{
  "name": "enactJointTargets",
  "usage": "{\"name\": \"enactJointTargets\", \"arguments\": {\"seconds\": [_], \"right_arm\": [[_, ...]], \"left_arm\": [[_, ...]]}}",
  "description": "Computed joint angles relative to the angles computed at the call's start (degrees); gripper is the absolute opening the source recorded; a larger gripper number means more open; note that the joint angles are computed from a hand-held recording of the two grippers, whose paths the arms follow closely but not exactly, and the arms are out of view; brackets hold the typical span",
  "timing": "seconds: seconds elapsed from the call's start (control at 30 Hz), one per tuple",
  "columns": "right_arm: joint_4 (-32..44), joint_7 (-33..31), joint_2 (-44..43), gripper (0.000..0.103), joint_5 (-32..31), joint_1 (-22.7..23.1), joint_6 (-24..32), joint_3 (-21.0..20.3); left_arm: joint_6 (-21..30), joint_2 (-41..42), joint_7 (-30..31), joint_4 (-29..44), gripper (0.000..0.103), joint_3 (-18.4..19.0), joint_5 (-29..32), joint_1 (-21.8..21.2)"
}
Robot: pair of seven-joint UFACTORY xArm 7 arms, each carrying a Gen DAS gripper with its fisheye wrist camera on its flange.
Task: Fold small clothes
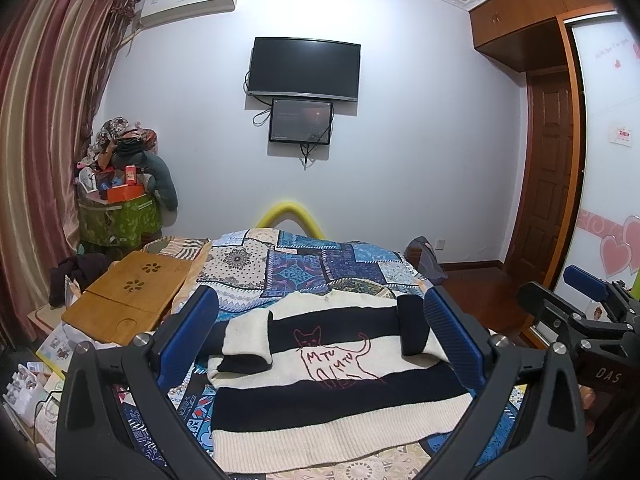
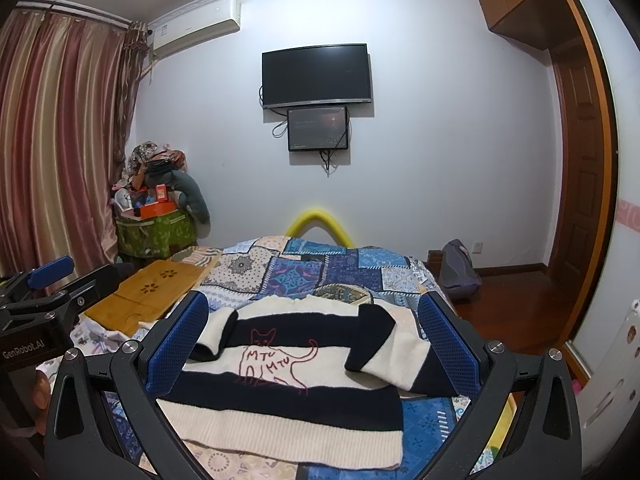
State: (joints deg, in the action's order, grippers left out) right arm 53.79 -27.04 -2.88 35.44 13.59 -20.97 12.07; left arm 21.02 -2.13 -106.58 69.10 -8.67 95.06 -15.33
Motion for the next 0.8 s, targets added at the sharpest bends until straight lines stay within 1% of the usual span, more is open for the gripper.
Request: {"name": "enactJointTargets", "arguments": {"seconds": [0.1, 0.17, 0.47, 0.53, 0.8], "right_arm": [[-0.35, 1.23, -0.03, 0.103, -1.25, 0.12, -0.14, -0.36], [-0.29, 0.73, 0.00, 0.103, -0.71, 0.04, -0.21, -0.15], [-0.47, 1.64, 0.37, 0.103, -1.73, 0.33, -0.84, -0.38], [-0.09, 0.42, 0.65, 0.103, -0.45, 0.55, -0.99, -0.25], [0.15, -0.48, 0.73, 0.103, 0.62, 1.35, -1.02, -0.77]], "left_arm": [[0.03, 0.15, 0.42, 0.06, 0.103, 0.02, -0.42, -0.01], [-0.09, 0.17, 0.35, 0.05, 0.103, 0.09, -0.37, 0.04], [0.01, 0.34, 1.04, 0.39, 0.103, 0.14, -1.06, 0.06], [0.12, 0.28, 1.31, 0.32, 0.103, 0.15, -1.26, 0.07], [0.07, 0.29, 1.61, 0.40, 0.103, 0.16, -1.84, 0.16]]}}
